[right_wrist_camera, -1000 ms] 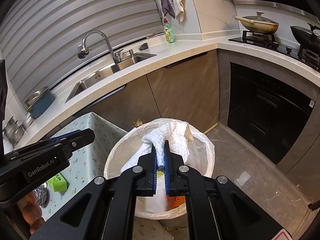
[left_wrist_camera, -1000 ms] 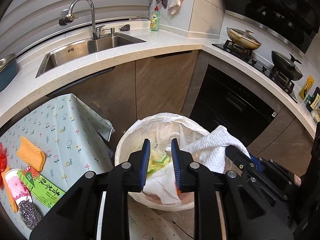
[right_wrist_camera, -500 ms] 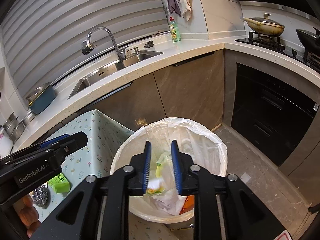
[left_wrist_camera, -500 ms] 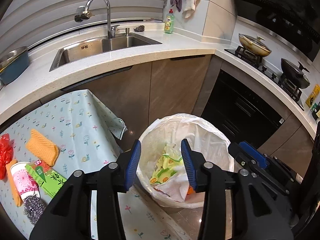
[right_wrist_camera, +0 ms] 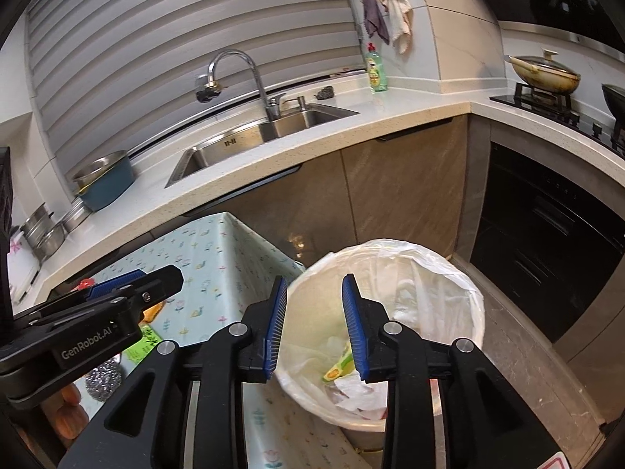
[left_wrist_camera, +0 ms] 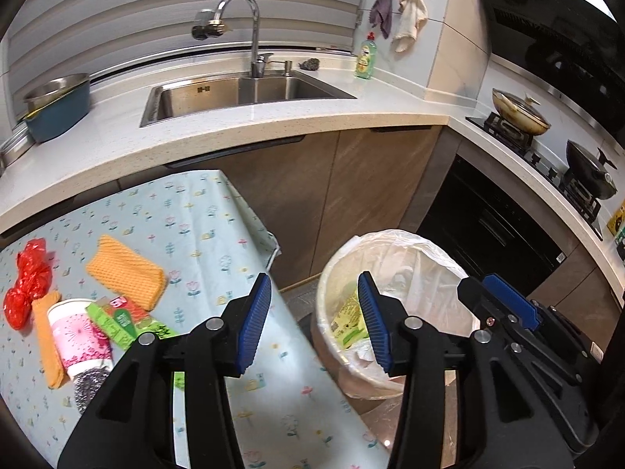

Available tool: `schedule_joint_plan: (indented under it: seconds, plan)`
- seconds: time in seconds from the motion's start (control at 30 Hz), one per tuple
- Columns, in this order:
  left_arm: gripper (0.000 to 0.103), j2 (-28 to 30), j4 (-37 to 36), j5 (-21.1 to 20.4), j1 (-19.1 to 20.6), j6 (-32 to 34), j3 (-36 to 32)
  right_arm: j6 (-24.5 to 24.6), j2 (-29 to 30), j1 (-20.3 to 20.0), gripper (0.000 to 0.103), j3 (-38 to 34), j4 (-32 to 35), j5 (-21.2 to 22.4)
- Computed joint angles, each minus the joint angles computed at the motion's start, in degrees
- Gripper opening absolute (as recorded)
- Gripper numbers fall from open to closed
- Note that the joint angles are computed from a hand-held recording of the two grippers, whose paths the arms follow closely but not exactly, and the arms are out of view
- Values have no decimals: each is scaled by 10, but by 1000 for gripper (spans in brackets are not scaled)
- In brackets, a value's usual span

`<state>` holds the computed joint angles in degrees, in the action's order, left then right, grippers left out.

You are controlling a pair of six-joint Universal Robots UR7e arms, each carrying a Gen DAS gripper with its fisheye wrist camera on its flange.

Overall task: Collect trash
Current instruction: 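Move both grippers back to the table toward the red bags and orange sponge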

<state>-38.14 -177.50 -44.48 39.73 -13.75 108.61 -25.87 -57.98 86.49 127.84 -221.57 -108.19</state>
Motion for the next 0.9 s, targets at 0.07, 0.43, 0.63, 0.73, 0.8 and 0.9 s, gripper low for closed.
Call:
schedule_joint_plan:
  seconds: [0.07,0.43,0.63,0.73,0.8,0.9]
  plan:
    - [44,-13,-2,7,1,-7,13,-1,7,13,31,-2,0,-3]
    - [51,-110,-9,67,15,-48,104,-5,60,86,33,-11,7,-23]
    - [52,-171,-4,100,37,-68,152,6,96,123,33,-32,31,-29]
    - [56,-203,-1,116,50,-73,173,10,118,139,33,-49,44,-33]
    - [62,-224,1,129,61,-74,186,12,133,149,33,-64,54,-38]
    - [64,-251,2,145,82,-68,199,21,151,157,33,-87,76,-40]
